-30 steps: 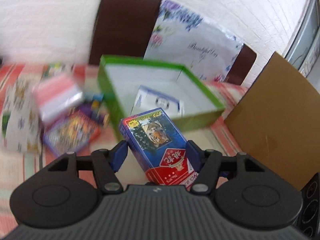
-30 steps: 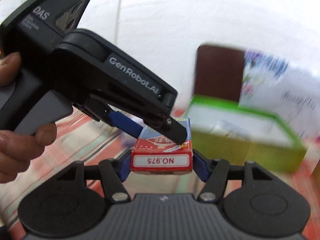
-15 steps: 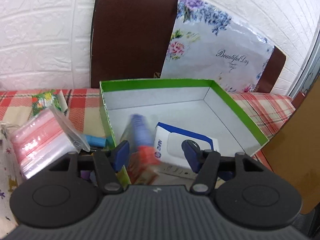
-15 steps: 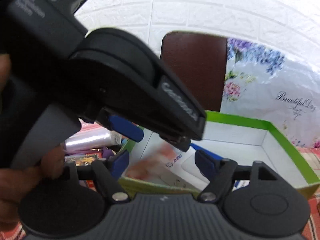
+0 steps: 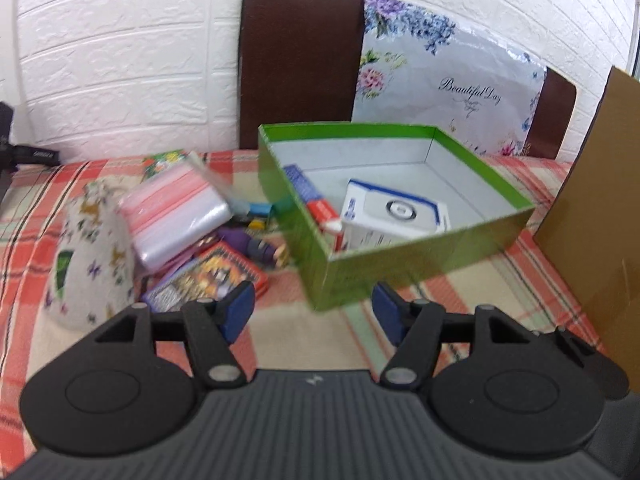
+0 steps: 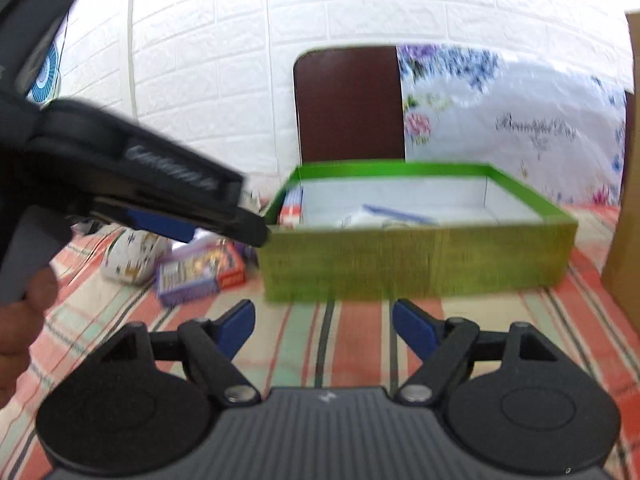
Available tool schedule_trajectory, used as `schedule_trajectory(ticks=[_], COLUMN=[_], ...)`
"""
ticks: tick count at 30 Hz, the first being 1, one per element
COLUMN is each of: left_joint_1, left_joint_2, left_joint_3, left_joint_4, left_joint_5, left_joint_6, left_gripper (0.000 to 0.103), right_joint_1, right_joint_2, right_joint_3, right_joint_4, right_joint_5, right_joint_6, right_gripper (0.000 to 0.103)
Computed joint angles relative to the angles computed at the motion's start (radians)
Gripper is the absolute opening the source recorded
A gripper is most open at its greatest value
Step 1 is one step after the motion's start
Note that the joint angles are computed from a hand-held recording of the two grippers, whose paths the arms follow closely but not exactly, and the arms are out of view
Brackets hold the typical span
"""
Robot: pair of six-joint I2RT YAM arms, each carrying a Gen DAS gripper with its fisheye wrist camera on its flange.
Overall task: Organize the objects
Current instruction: 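Reach the left tool toward the floral cloth pouch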
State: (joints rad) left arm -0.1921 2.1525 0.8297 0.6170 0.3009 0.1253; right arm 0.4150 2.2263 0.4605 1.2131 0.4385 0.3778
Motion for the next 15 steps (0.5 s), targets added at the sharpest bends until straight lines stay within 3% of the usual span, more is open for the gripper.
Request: schedule_trajectory(ticks=[8, 12, 15], left_joint_1=[0.074, 0.122, 0.151], left_joint_2=[0.029, 0.048, 0.064], left_joint_3=[-0.094, -0.115, -0.111], left_joint_4=[0.094, 0.136, 0.146], left_joint_5=[-0.045, -0.038, -0.037], left_joint_6=[0.051, 0.069, 0.079], left_gripper=[0.067, 0.069, 0.069], right_joint_1=[0.06, 0.097, 0.123], right_joint_2=[-0.031, -0.049, -0.057], right_joint_3=[0.004, 0.026, 0.052], right_joint_4=[-0.123, -0.199, -0.256], right_joint_5=[0.027, 0.041, 0.052], right_joint_6=[0.1, 0.119, 0.119], right_gripper=[0.081, 0.093, 0.095])
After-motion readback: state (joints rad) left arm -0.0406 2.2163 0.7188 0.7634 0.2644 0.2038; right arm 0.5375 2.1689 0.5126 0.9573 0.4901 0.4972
